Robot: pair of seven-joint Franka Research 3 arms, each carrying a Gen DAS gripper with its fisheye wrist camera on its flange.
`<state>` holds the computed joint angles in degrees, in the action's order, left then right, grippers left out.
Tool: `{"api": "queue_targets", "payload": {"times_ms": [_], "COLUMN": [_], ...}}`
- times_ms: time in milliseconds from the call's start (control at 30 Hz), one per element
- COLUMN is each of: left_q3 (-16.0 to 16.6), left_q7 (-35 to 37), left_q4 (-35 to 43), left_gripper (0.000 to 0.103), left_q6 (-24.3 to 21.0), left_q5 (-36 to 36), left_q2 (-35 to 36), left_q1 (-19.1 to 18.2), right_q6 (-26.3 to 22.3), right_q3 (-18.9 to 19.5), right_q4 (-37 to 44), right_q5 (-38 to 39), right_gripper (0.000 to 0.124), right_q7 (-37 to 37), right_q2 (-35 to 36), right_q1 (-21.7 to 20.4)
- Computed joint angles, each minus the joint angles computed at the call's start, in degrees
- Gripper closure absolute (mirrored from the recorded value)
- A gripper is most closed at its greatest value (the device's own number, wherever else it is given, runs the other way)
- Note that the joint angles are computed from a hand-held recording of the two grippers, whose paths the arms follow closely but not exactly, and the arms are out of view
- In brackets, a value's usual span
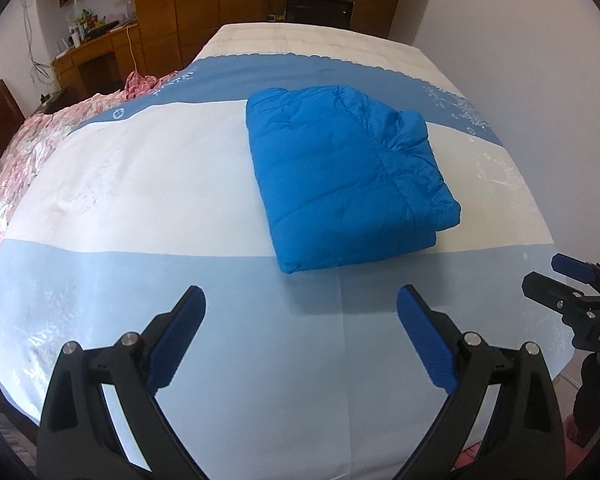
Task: Fold large clothes
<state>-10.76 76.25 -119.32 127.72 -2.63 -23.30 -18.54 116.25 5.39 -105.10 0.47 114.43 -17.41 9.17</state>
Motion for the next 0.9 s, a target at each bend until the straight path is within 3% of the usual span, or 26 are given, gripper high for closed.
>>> {"api": "queue_targets", "payload": {"times_ms": [900], "left_q3": [-0.1], "left_q7": [-0.4], "left_q4": [-2.5], "left_gripper": [0.007], "left_q6": [-1.1], "left_q5": [2.5], "left_q2": [-3.3], "left_q1": [-0.1], "right_q6": [0.5], "right_q3": [0.3], "right_q4": [-2.0], "right_q5": [1.8], "right_gripper": [0.025], "right_q7": [-1.1], "right_q2": [-2.2], "right_q1": [0.3]}}
